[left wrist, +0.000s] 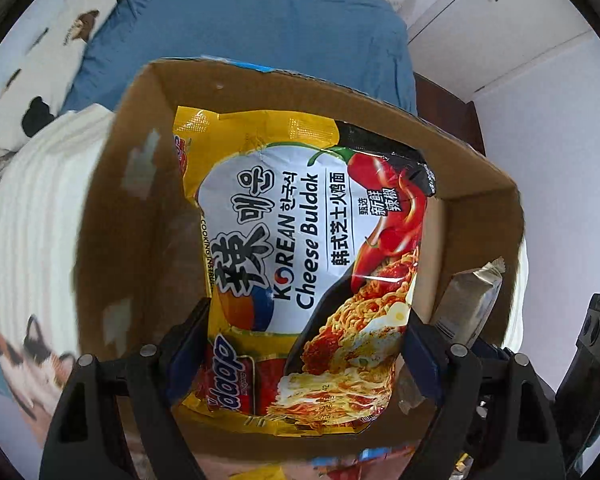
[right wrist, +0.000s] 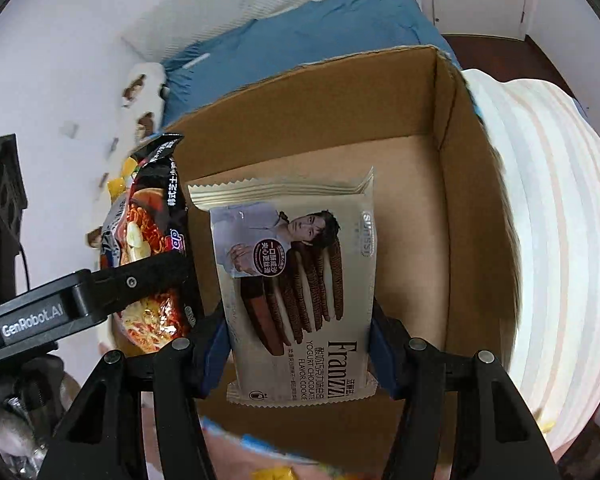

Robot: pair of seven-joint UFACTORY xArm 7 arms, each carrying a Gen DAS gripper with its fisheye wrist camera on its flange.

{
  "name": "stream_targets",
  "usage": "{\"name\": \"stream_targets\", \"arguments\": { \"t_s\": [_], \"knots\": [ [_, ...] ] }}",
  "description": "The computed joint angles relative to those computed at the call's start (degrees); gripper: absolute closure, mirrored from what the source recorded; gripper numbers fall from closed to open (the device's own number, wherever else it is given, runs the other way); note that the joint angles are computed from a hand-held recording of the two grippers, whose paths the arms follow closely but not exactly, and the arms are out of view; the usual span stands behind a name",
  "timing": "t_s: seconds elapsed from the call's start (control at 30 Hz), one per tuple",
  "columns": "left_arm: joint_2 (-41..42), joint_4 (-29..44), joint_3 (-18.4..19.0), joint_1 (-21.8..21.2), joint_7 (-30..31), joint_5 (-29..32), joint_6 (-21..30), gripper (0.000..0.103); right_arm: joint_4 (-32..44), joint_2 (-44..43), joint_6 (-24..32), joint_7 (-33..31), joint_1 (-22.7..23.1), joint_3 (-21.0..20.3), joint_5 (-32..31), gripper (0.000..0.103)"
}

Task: Organize snacks
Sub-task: 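Carry both packs into the cardboard box and open both tools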

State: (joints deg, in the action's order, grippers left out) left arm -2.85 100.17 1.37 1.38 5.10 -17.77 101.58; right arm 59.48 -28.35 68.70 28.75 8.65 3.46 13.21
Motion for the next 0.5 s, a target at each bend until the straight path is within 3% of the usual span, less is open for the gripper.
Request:
{"name": "stream_targets", "arguments": {
  "t_s": [0.33,0.37,0.4,0.5],
  "knots": [
    [6.6,2.0,-2.6,-2.5,0.1,4.0,0.3,0.017,4.1,12.5,-1.3,-1.0,-1.3,0.2,-3.9,0.038],
    [6.2,2.0,-2.7,-2.7,-0.1,4.0,0.5,0.017,4.2,13.2,-1.5,-0.7,-1.5,0.4,-5.0,0.031],
    [6.3,2.2,-2.9,-2.9,0.0,4.7,0.4,0.016,4.8,14.0,-1.0,-0.3,-1.6,0.7,-6.3,0.014],
    [6.5,3.1,-2.9,-3.2,0.5,5.0,0.4,0.007,4.8,14.5,-1.1,-0.6,-1.3,0.7,-6.1,0.008]
  ]
}}
